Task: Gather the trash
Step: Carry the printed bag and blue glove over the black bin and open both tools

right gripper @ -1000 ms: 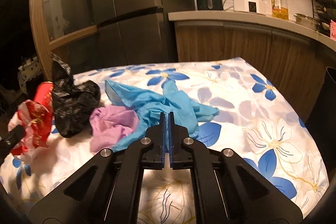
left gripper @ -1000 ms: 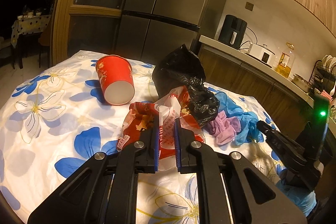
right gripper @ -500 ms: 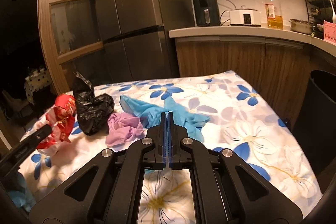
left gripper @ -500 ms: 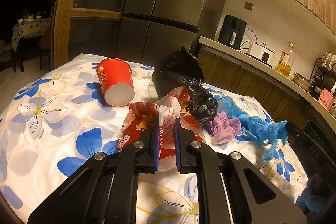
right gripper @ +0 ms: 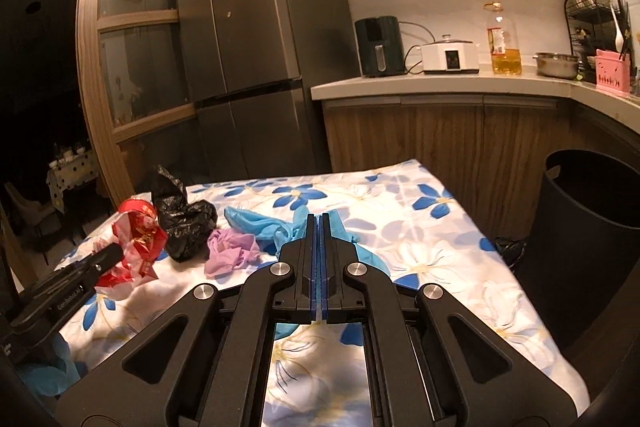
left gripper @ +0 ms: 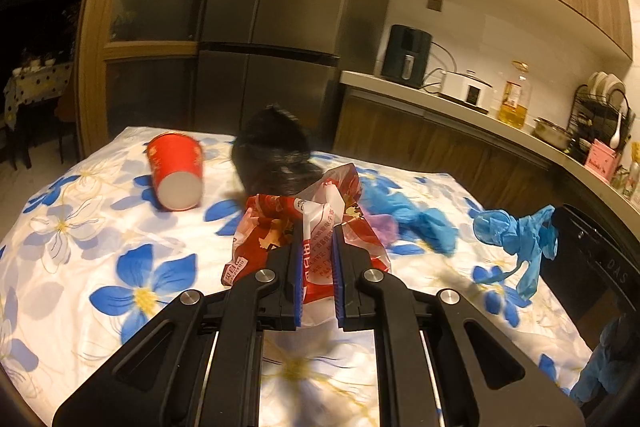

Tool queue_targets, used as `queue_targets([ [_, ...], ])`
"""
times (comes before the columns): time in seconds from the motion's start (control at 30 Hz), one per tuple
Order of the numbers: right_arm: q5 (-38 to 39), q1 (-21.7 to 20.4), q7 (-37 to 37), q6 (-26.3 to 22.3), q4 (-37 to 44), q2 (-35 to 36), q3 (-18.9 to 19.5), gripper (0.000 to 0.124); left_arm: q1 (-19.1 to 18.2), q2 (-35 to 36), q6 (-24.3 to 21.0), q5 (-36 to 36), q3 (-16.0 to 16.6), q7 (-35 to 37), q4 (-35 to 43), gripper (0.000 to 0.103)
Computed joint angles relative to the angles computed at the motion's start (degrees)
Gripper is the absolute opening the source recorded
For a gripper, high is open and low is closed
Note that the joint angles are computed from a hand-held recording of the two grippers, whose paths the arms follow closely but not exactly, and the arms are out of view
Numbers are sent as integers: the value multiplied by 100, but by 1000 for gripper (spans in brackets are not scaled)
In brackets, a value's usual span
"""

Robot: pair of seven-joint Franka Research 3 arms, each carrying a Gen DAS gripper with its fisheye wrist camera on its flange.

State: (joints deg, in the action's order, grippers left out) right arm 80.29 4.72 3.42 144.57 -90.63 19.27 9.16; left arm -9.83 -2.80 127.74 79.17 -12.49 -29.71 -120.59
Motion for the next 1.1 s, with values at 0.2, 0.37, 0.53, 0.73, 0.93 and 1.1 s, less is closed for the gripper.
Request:
queue_targets([
  [0.2, 150, -173, -10, -123, 39, -45, -75, 1, -166, 351, -68, 163, -51, 260, 521, 12],
  [0.37, 200, -290, 12, -143, 155, -8, -151, 1, -358, 743, 13, 231, 26, 566, 1049, 12],
  [0.53, 159, -428, 156, -67, 391, 130, -187, 1, -554, 1207, 191, 258, 165, 885, 1667, 12],
  [0.73, 72, -606, 332, 90, 728, 352, -152, 1, -816, 1861, 452, 148, 400, 1377, 2576, 12],
  [0.93, -45, -810, 553, 296, 1183, 648, -70, 1, -1117, 2544, 720, -30, 703, 1926, 3569, 12],
  [1.1, -231, -952, 779, 502, 1662, 969, 21, 1, -1341, 3139, 991, -281, 980, 2406, 4481, 12],
])
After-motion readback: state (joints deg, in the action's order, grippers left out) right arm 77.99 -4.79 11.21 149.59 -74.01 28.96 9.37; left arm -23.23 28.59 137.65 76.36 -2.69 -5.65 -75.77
